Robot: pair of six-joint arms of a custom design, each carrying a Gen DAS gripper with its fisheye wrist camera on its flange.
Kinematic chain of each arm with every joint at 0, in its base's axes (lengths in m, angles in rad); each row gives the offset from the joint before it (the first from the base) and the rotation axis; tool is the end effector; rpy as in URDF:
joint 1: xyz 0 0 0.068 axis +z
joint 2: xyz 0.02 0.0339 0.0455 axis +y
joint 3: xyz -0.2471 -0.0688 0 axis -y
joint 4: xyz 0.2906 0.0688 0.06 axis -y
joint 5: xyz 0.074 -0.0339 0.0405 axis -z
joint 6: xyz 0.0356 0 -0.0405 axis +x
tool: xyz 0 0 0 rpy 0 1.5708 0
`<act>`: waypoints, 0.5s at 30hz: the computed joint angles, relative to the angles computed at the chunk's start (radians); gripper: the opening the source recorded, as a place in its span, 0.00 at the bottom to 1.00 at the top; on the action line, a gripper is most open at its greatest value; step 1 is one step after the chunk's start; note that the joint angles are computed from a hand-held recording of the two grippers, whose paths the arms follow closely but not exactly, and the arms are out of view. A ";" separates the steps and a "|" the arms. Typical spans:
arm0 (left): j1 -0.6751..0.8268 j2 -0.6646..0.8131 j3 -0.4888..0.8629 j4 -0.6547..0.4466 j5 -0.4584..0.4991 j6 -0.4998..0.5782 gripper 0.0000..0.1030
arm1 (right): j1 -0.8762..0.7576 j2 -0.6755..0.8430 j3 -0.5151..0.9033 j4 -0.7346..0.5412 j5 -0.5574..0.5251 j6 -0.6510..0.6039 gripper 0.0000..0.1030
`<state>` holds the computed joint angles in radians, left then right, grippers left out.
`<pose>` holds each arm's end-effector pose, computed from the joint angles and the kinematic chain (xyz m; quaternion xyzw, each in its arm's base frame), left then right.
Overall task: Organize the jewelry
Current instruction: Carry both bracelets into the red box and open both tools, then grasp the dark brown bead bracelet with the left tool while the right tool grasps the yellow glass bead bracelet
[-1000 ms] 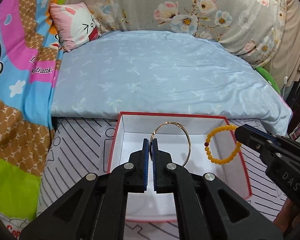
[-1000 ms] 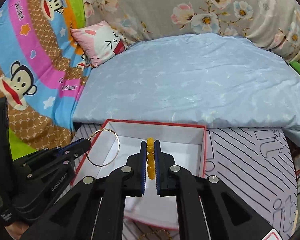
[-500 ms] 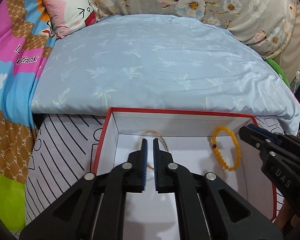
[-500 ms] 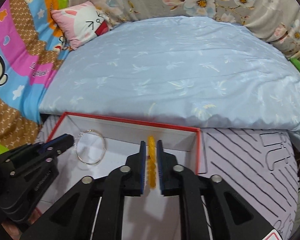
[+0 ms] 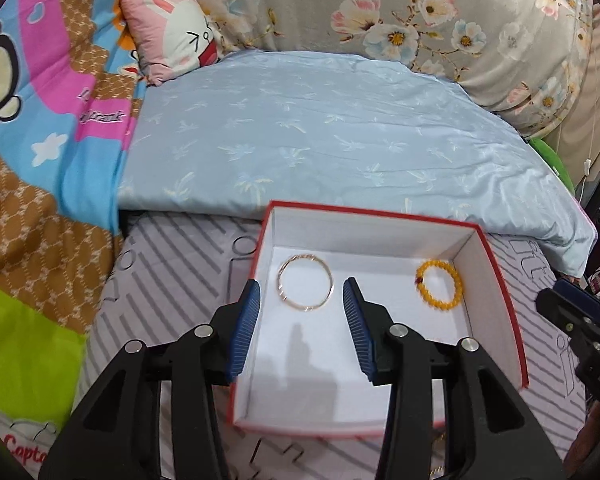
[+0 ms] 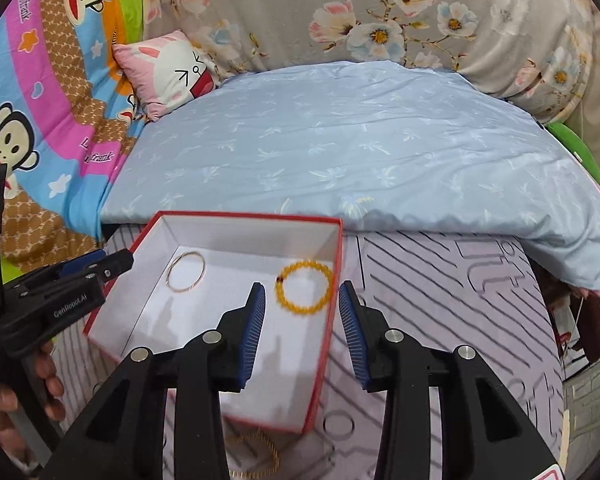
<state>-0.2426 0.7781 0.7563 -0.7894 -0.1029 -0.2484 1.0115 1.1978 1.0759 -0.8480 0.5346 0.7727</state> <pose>0.2059 -0.0472 0.2613 -0.0218 0.9275 -0.0437 0.3707 0.1665 0.2318 0.2815 -0.0321 0.9240 0.0638 0.3756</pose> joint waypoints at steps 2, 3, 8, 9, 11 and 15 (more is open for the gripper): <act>-0.017 -0.103 -0.028 -0.074 -0.038 -0.008 0.40 | 0.059 -0.030 -0.012 -0.057 0.043 0.062 0.40; -0.016 -0.158 -0.044 -0.111 -0.036 -0.008 0.40 | 0.103 -0.047 -0.019 -0.097 0.067 0.112 0.41; -0.089 -0.384 -0.089 -0.309 -0.089 -0.062 0.40 | 0.308 -0.090 -0.034 -0.262 0.140 0.358 0.41; -0.115 -0.440 -0.099 -0.366 -0.098 -0.083 0.40 | 0.341 -0.089 -0.034 -0.290 0.144 0.404 0.41; -0.170 -0.522 -0.117 -0.453 -0.121 -0.127 0.41 | 0.414 -0.094 -0.041 -0.341 0.154 0.505 0.41; -0.390 -0.658 -0.157 -0.639 -0.231 -0.333 0.41 | 0.560 -0.070 -0.043 -0.440 0.162 0.710 0.41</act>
